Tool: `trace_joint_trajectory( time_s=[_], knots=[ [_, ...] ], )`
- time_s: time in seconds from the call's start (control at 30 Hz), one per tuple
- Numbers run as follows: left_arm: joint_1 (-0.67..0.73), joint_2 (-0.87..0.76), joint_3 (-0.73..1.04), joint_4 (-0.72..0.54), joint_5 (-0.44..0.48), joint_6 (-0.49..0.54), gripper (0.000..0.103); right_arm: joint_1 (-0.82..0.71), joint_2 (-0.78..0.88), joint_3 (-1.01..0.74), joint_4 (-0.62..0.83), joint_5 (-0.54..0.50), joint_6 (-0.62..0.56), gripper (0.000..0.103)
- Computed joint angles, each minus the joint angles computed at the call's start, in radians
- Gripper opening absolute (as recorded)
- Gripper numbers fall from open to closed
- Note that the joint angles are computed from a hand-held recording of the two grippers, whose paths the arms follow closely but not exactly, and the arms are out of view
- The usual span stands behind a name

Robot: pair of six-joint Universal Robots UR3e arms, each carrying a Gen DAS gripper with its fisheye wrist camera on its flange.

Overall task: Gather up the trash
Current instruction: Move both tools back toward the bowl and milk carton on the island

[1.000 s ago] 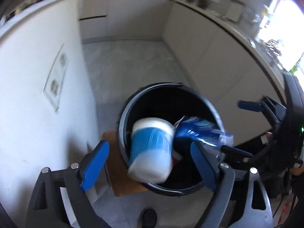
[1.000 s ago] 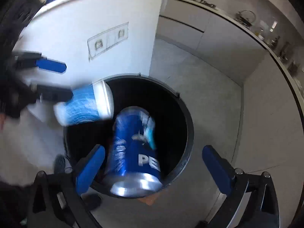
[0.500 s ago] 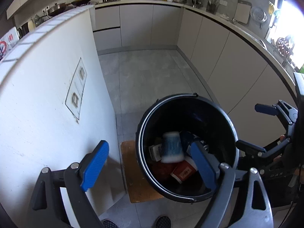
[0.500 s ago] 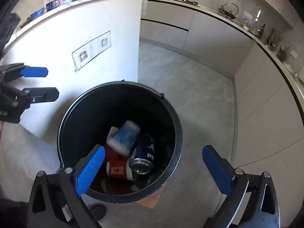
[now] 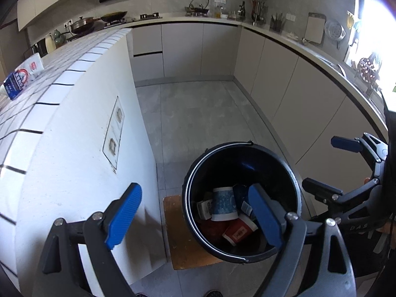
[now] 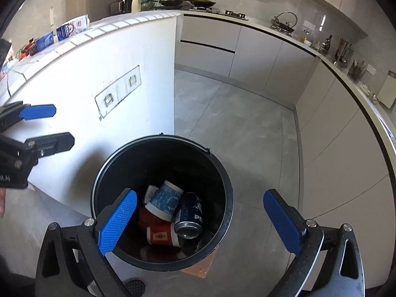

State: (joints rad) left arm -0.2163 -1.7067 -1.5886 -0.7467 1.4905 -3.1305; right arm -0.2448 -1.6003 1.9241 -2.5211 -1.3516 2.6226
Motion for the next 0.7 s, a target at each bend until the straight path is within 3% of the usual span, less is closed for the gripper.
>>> trace_joint_trajectory(
  time_s=[0.33, 0.7],
  knots=[
    [0.004, 0.087, -0.027, -0.001, 0.014, -0.008, 0.089, 0.035, -0.101, -0.014, 0.051, -0.017, 0.069, 0.103],
    [0.107, 0.222, -0.044, -0.031, -0.031, 0.031, 0.089, 0.150, -0.146, -0.147, 0.106, -0.073, 0.187, 0.103]
  ],
)
